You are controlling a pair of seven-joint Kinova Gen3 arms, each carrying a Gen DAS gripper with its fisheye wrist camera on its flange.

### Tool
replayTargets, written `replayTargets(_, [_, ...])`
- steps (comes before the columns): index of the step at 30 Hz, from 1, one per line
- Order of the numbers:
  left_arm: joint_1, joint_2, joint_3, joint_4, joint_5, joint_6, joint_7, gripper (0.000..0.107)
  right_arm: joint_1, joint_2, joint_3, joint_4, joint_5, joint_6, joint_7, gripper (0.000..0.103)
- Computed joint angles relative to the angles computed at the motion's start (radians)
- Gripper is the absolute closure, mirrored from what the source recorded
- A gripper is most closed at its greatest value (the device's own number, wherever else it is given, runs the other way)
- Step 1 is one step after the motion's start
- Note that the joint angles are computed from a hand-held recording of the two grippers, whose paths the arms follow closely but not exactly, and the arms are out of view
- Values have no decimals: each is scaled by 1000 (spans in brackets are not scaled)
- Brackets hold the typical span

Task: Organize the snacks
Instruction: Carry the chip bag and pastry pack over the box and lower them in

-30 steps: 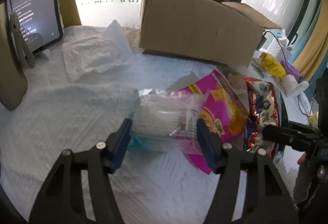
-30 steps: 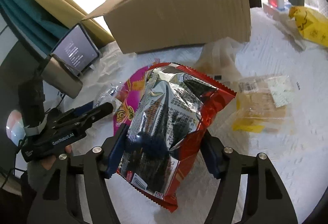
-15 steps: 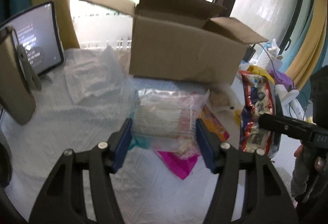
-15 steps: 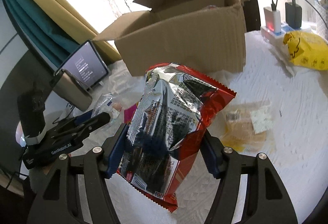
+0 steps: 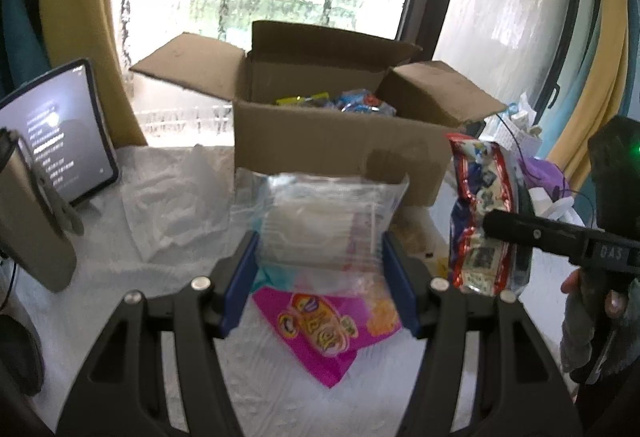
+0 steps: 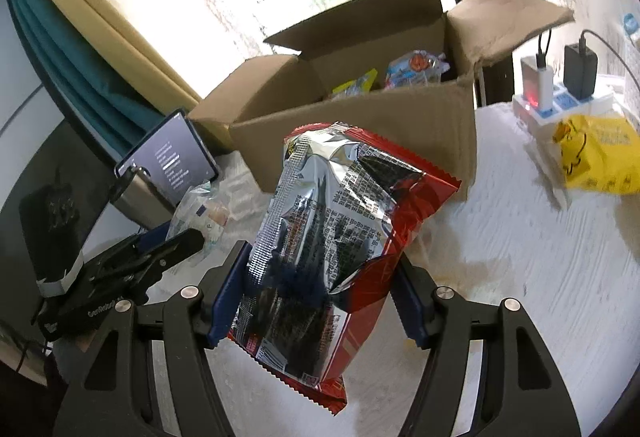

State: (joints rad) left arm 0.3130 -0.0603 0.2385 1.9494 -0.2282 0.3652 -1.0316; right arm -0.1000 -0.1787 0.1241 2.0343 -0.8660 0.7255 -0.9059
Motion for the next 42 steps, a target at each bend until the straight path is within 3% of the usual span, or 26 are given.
replayTargets(5, [6,28,-3,-48,-14,10,-2,46,22,49,23,-68,-22,60,39,33])
replayTargets(16, [31,97,-50,-153,2,15,-49,46,120,177,-31,-250,-25,150,41,33])
replayTargets(31, [20,211,-102,-303,93,22,-183,46,235,388,-131,-530,7,264,-84,33])
replayTargets(38, [17,270,-124,-387,120,38,-214,46,261,459,-166,-640,71,269,-182,33])
replayTargets(42, [15,309,-135,-440,131,59,-228,46,236,467,-171,-680,178,235,-250,33])
